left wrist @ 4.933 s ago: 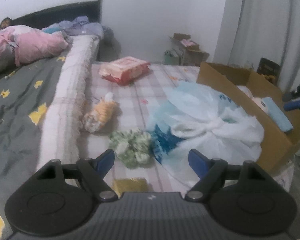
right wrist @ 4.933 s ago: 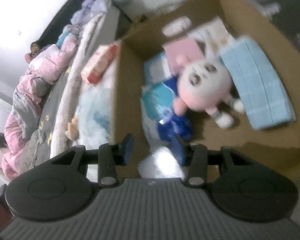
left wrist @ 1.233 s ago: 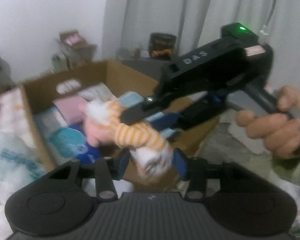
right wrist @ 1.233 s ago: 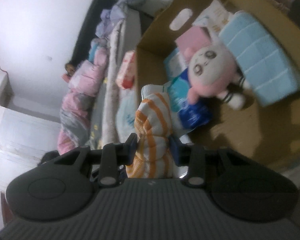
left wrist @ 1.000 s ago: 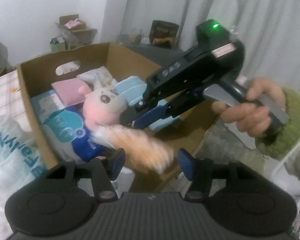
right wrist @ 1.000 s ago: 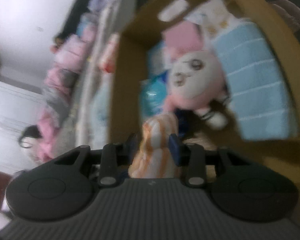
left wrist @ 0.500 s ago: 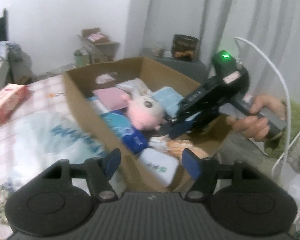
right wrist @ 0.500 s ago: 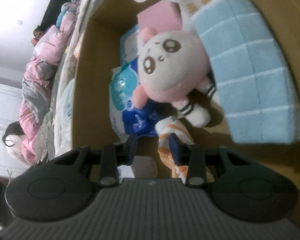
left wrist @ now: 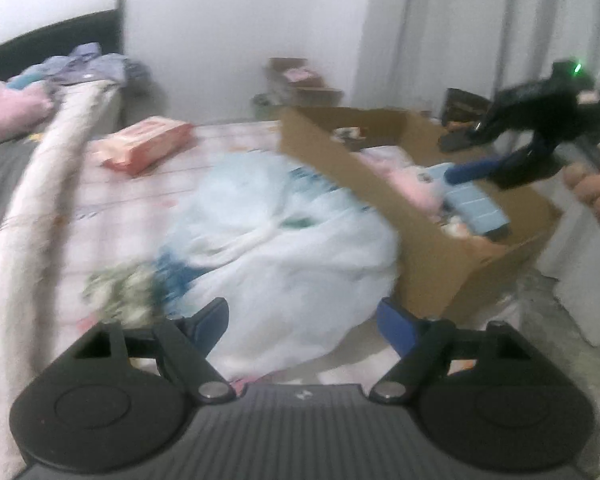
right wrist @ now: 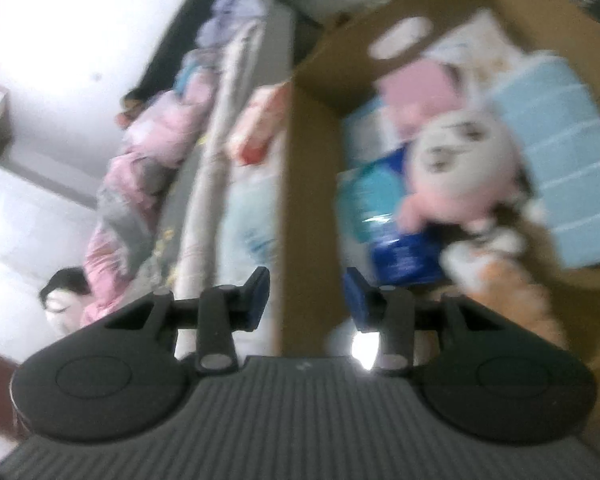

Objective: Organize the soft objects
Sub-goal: 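Move the right tool to the green floral scrunchie while the left tool reaches the gold packet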

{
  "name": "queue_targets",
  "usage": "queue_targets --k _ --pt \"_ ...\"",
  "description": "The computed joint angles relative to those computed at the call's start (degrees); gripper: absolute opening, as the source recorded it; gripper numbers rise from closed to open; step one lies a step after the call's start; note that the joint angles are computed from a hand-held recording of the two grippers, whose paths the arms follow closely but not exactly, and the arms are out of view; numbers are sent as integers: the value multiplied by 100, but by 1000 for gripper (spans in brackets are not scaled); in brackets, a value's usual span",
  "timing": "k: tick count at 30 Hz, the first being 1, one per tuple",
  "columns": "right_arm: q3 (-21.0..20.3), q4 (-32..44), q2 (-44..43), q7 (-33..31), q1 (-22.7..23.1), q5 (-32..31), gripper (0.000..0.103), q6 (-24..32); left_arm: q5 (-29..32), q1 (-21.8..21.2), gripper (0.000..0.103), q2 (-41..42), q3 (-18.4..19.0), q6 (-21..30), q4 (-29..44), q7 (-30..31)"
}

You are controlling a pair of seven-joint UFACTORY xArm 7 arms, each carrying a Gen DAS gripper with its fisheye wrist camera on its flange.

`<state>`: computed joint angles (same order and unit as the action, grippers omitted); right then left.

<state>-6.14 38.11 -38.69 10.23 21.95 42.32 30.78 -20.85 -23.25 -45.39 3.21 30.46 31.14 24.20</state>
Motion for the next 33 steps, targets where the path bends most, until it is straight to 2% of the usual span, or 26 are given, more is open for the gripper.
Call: queue_targets --k 5,7,9,12,16,19,21,24,27,33 --pt "99 735 901 -626 851 676 41 -297 426 543 82 -437 -54 -31 -368 -96" --pt "235 1168 1397 -876 993 848 41 -211 670 759 82 -560 -173 -165 -545 -148" --pt "459 1643 1870 -950 956 727 41 29 914 933 82 -659 -236 -274 -699 -172" --pt "905 2392 2567 -763 754 120 44 446 1202 1165 82 -715 -277 -404 -877 -262" --pt "1389 3644 3646 -574 514 -826 51 1030 1394 1318 82 -381 -199 -579 -882 -377" --pt "1636 4524 4357 -520 363 -1419 63 1410 1422 1341 82 29 -115 -588 -747 -414" --pt "1747 5102 4849 -429 316 -1703 78 1651 1484 1429 82 267 -166 -636 -685 -487" --pt "1820 6256 5735 -219 372 -2263 81 2112 1416 1406 82 562 -93 -654 -615 -553" --pt "1744 7525 6667 -47 639 -3067 81 2635 1332 1366 82 635 -54 -674 -665 -579" --pt "1462 10319 8517 -386 1237 -4010 81 4119 1300 1293 80 455 -11 -939 -891 -516"
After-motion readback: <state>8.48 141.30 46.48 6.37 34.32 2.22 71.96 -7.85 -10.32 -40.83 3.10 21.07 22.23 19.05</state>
